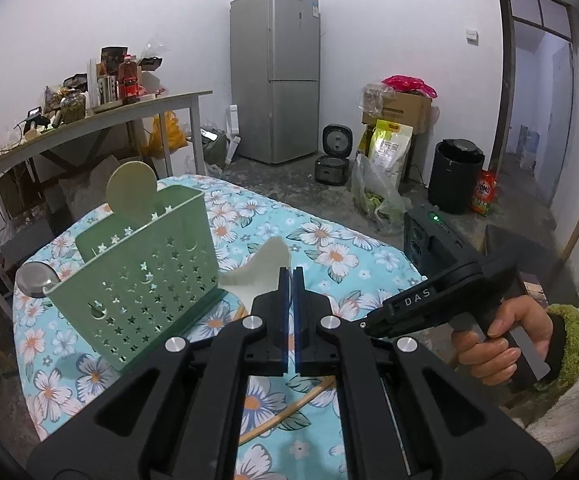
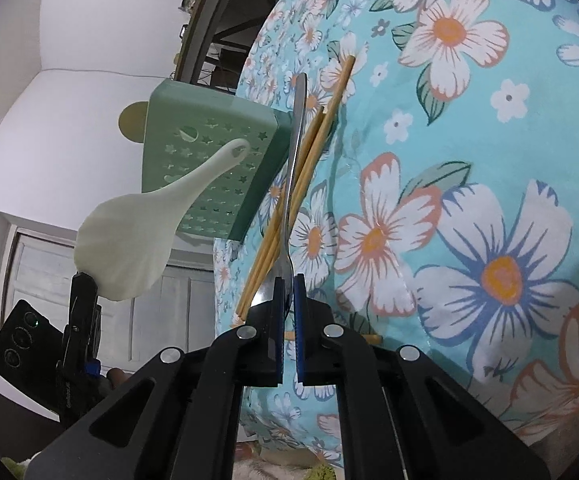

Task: Organize utensils
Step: 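Grasp a metal spoon with the right tool while the left tool grasps a white ceramic spoon, then lower the white spoon into the green holder with the left tool while the right tool holds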

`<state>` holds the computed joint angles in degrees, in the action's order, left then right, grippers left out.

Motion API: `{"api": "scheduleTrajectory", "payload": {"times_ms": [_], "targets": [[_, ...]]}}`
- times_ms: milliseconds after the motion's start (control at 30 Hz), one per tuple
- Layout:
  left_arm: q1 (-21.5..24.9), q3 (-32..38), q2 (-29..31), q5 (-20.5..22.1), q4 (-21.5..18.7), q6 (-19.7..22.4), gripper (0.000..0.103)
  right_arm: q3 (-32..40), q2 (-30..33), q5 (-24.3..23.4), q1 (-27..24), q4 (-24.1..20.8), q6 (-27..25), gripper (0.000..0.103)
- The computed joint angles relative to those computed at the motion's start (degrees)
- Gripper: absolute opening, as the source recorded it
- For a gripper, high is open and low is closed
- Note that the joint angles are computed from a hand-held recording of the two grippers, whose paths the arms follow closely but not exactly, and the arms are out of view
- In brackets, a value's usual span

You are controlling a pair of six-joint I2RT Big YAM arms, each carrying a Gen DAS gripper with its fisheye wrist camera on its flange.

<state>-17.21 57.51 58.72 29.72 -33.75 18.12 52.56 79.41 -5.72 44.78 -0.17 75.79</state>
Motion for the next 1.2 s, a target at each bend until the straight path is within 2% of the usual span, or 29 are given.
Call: {"api": "scheduleTrajectory", "payload": {"times_ms": [733,1033,1200], "targets": [[5.7,2.6,-5.7,8.8,-0.3,-4.5,0.001,3.1,-1.6,2.2,0.4,0.1,-4.4,0.005],[11.0,4.9,-7.4,12.0,1.2,-8.4,0.001,5.4,-1.0,1.9,0.4,-0.4,-7.2,0.005],[14.9,6.8,-6.4,14.9,1.7,-11.0,0.001,6.3,-0.6,1.5,0.2,-0.5,-8.2,0.005]]}}
